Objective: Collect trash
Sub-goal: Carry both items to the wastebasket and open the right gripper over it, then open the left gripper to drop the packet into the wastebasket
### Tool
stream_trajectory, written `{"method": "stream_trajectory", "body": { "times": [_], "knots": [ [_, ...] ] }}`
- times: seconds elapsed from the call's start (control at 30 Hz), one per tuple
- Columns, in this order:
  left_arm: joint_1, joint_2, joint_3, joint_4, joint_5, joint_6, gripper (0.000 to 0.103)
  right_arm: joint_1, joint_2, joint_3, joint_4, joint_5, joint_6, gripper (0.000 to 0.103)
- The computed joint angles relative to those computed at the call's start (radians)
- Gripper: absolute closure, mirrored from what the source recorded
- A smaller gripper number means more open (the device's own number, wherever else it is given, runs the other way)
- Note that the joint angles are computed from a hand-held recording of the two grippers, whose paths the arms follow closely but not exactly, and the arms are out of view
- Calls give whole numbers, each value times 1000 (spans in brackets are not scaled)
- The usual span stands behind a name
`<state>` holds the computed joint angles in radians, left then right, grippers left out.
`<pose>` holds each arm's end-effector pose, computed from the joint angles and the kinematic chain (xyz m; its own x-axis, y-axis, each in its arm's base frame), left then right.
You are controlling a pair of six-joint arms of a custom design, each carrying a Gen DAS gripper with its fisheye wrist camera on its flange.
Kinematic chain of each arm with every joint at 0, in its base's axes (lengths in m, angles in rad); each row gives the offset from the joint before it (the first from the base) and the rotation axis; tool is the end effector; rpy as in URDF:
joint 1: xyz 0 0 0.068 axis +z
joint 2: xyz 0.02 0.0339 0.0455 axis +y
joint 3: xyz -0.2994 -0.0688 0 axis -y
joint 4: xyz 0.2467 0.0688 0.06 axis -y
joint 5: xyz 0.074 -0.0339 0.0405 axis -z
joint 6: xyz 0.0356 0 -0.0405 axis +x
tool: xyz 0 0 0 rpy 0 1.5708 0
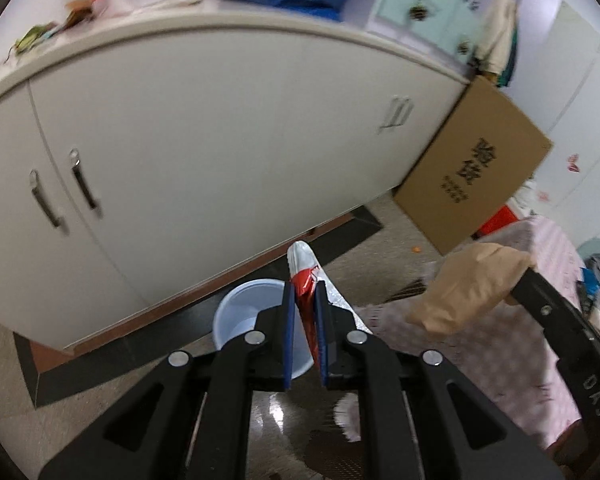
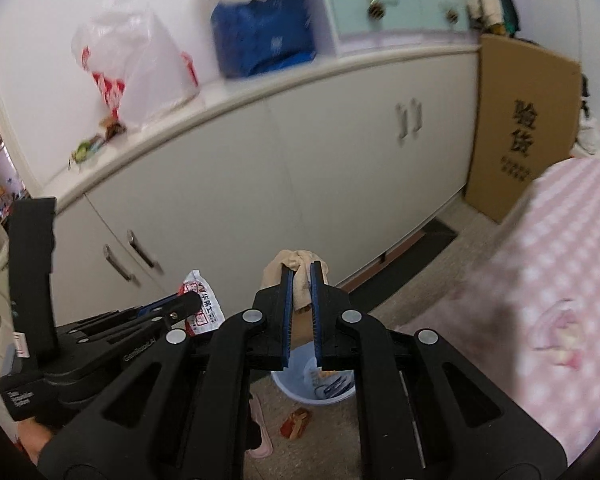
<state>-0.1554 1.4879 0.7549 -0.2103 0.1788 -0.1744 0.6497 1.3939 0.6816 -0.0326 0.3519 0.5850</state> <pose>0.2783 -0.0500 0.2031 -0.8319 -0.0425 -0.5532 0.1128 0.9633 -0.2437 0.2242 0.1549 0.2196 -0.6522 0.1555 -0.7419 -0.0072 0.9774 0.2111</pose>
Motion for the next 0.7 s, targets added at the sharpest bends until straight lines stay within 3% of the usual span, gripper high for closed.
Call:
{"method": "stream_trajectory", "body": {
  "times": [0.1,0.13,0.23,0.4,0.7],
  "knots": [
    [32,80,11,31,-5,11,94,-32,146,44,51,-69,3,89],
    [39,114,19,39,-9,15,94,-38,186,53,65,-91,11,82],
    [46,172,28,53,-6,19,94,-53,279,82,85,-126,17,49],
    [37,247,49,68,-4,21,93,-66,330,82,103,-143,20,49],
    [-4,307,71,80,-23,11,93,-119,406,103,75,-218,10,35]
  ]
}}
